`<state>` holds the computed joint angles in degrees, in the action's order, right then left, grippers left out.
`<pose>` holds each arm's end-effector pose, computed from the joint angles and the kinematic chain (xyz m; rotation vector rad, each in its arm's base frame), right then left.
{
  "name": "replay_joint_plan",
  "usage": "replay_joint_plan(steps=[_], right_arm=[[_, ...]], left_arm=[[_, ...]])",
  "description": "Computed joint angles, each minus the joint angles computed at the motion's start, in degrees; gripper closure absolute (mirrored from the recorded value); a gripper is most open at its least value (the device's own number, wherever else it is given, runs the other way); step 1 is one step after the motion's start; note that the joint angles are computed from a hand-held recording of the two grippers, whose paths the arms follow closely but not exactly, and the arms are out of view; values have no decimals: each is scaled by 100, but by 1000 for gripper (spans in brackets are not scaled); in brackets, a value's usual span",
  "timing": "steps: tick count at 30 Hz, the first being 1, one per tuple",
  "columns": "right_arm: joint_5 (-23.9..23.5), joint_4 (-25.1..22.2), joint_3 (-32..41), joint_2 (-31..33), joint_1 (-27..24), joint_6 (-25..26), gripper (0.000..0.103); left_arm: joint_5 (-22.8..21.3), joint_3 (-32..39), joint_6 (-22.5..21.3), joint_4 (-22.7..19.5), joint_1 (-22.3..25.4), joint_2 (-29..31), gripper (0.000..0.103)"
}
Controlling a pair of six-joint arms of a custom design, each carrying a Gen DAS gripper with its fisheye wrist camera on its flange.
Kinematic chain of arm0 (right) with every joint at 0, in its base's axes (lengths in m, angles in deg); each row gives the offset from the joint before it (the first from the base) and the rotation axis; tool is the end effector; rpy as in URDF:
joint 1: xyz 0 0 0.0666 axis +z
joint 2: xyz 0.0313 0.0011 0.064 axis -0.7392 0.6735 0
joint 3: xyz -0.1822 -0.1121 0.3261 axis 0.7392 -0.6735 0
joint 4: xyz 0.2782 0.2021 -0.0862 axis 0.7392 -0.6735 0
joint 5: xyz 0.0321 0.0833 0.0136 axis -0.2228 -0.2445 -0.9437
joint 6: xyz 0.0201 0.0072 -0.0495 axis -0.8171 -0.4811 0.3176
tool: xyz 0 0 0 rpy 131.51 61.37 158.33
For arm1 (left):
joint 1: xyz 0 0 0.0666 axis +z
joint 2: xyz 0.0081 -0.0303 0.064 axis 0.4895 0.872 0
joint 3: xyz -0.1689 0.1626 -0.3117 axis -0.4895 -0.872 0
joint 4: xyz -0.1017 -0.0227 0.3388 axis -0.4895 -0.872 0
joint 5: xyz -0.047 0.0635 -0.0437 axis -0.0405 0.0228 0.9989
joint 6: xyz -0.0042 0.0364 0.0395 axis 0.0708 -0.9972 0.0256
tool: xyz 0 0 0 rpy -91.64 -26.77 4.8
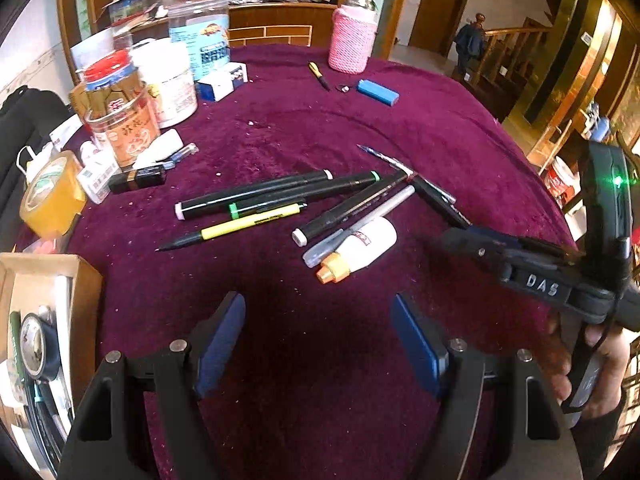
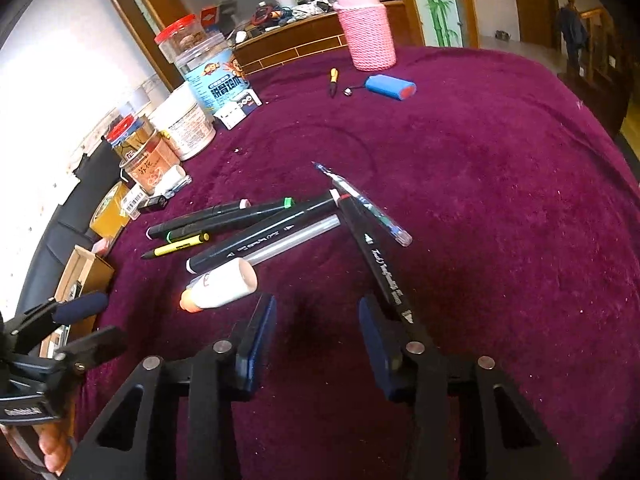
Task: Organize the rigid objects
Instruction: 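Grasp a red-capped black marker with the right gripper while the left gripper grasps the white glue bottle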
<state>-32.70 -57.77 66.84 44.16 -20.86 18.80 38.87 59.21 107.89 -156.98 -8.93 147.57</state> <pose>0.4494 0.2379 0.4700 -0.5148 2.5219 0.6074 0.3457 -0.2594 0.5066 -0.1925 2.5757 -0.0993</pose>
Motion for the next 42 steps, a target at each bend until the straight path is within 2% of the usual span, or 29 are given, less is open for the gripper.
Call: replay_joint_plan(steps=[5,7,12,14,18,22,26,29,31,32,35,39,42], right_arm=[[30,19,-13,10,-40,-81,60],[248,81,-39,-11,-57,-125,60],[190,461,-145,-74,-209,-418,60],[306,390,-85,11,-156,-300,60],[528,603,-135,-6,-76,-170,60],[322,976,-278,-141,-219,-450,60],[634,608,-24,124,-186,-410,60],[1113,291,164,300,22,-29,60],[1266,201,210,345,101,143,64],[1270,169,215,342,116,183,74],[1295,-64,309,371,160,272,82],[1019,-269,326,344,140,292,86],[752,-346,279,292,58,155,86]], left_arm=[[-54,41,-255,14,-38,87,29],[-88,76,-349,35,-40,134,29],[108,170,-589,176,46,285,29],[158,198,-676,239,87,357,29],[274,267,-758,242,181,486,29],[373,267,-798,284,230,506,29],[311,359,-987,262,223,621,29],[273,441,-1045,228,220,739,29],[286,481,-1082,230,226,794,32],[275,504,-1155,245,223,827,34],[220,607,-1206,185,226,949,42],[151,712,-1332,166,213,1109,44],[155,782,-1354,109,199,1192,59]])
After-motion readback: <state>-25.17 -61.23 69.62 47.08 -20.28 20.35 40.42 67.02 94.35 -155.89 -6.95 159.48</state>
